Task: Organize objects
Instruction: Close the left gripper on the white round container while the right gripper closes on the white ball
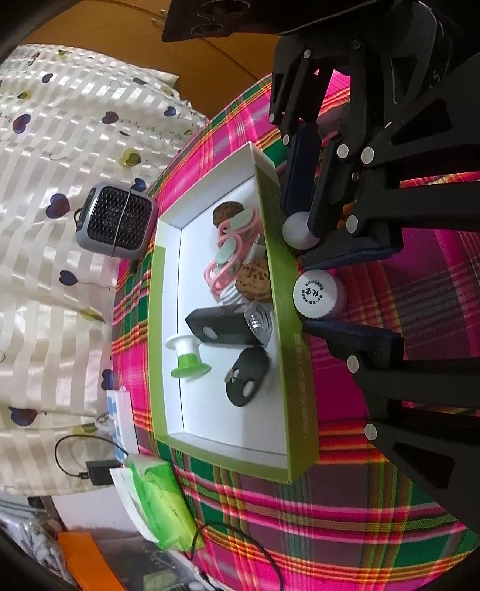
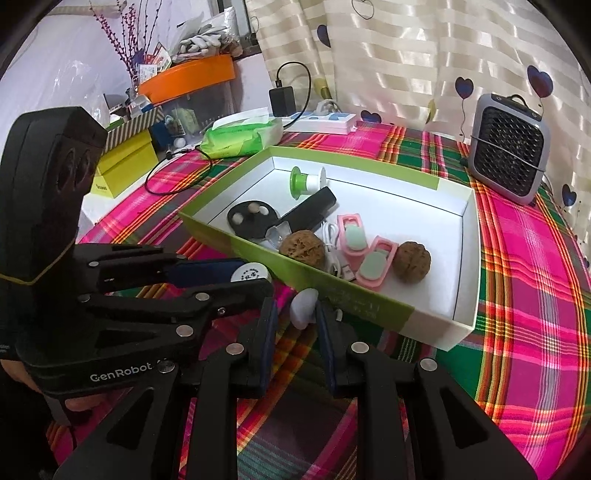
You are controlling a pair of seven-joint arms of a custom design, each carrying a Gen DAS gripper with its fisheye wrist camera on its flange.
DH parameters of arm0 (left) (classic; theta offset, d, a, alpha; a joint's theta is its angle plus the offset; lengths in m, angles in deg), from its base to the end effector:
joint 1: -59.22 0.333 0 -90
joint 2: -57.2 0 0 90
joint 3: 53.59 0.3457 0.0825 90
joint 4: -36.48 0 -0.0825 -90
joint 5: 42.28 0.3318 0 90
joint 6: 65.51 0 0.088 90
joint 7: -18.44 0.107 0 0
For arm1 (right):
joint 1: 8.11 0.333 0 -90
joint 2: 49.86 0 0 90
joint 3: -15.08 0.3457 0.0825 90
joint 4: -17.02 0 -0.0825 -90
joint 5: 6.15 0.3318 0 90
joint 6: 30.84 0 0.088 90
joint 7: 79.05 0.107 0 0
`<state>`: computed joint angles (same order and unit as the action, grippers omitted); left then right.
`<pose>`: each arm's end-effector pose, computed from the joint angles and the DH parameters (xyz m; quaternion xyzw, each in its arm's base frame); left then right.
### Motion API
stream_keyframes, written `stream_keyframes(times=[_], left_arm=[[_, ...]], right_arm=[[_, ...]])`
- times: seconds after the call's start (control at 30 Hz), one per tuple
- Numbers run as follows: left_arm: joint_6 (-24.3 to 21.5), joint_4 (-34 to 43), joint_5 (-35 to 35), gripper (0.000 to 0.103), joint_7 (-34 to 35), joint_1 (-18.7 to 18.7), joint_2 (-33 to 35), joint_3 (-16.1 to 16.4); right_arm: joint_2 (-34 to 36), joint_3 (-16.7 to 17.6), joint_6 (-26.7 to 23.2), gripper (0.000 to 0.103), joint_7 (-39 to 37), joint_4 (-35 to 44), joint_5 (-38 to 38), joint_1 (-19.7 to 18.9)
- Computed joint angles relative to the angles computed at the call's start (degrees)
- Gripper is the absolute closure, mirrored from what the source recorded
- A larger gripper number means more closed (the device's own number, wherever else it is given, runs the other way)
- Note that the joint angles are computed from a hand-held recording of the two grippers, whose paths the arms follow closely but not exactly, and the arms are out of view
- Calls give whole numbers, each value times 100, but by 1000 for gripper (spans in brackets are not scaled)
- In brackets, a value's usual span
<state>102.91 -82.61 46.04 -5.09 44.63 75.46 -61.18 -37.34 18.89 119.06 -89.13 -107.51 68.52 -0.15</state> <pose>0.4931 -0.2657 0.3626 -0.7066 0.6050 -0.3071 0.2012 0.5327 0.0875 0.3699 -0.8654 0.3305 -0.0805 0.3679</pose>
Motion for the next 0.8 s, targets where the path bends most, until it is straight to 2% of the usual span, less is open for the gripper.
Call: stream_keyframes(times=[0.17,0.3,0.4,0.8], left_arm=[[-100,-51,-116,77,119,-20,-39,-5],[-118,-61,-99,77,129,-35,-49,-6],[-143,-65,-100,77,130,-44,-52,-13],[-171,-122,218,77,-97,-27,-177,-56]], right_arm=[[30,33,329,81,55,-12,-49,103],[13,73,462,86,-52,-43,20,122],[-15,82,470,90,-190,-64,116,117],[-135,40,340,92,-559,-157,432,115]])
